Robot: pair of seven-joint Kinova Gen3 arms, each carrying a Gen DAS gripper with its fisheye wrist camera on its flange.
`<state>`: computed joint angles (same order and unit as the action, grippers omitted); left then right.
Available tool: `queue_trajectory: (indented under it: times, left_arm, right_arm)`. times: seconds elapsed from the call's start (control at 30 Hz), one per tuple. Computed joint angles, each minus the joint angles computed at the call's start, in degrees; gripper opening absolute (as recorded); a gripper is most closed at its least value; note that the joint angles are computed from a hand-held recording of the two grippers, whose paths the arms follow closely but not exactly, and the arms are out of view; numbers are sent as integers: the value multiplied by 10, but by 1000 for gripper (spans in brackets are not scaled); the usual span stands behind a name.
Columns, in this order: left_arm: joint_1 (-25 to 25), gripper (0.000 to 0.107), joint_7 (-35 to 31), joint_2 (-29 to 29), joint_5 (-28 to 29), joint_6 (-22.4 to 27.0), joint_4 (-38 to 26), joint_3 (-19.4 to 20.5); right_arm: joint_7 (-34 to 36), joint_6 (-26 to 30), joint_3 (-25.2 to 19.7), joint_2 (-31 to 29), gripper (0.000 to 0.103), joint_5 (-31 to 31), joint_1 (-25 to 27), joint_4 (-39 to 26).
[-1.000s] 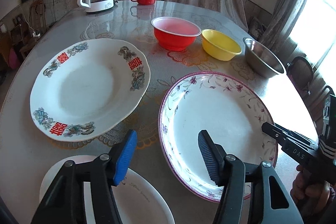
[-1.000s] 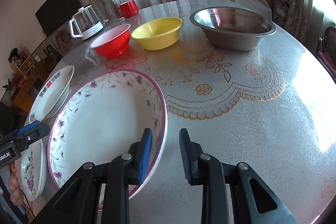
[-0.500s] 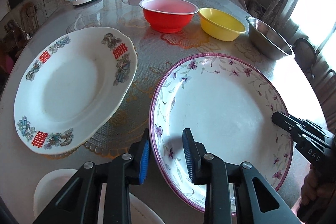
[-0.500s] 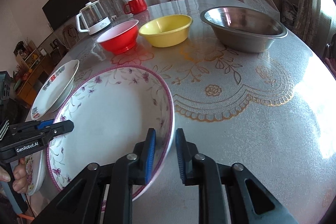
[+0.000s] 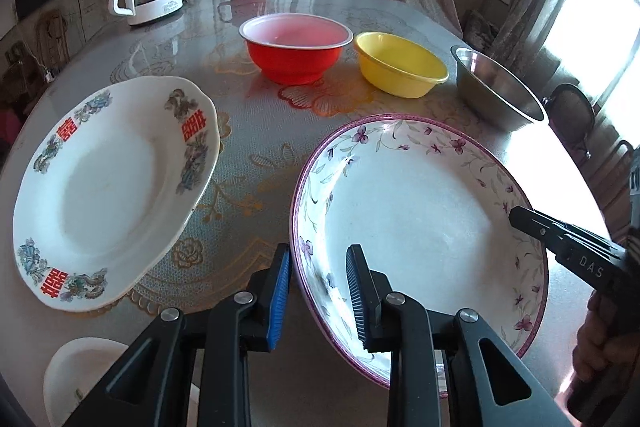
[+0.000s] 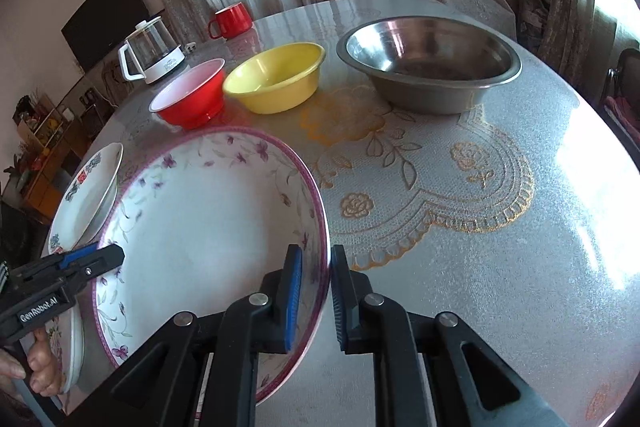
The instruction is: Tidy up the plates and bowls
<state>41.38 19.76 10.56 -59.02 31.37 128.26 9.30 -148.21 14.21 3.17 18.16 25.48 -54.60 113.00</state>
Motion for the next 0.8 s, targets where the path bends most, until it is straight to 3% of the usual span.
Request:
queue_trajectory:
  times: [0.2, 0.27, 0.37, 0.5, 0.63, 0.8]
  left_arm:
    - [10, 29, 28, 12, -21, 0, 6, 4]
    - [31, 27, 55, 13, -37, 12, 10, -4]
    - [16, 22, 75, 3, -44, -5, 19, -6]
    - [3, 21, 73, 4, -37, 7, 13, -2]
    - [12, 21, 50, 15, -21, 33, -2, 9]
    - [21, 21, 80, 10, -40, 12, 10, 5]
  right_arm:
    - [27, -12, -21, 9, 18, -20, 20, 1]
    - [19, -13, 0, 9, 18, -11, -2, 3]
    - [11, -1, 13, 11, 17, -8, -17, -3]
    - [4, -14, 19, 17, 13, -6, -21, -8]
    - [-23, 9, 55, 28, 13, 19, -60, -26]
    - [-73, 53, 67, 32, 14, 76, -86, -39]
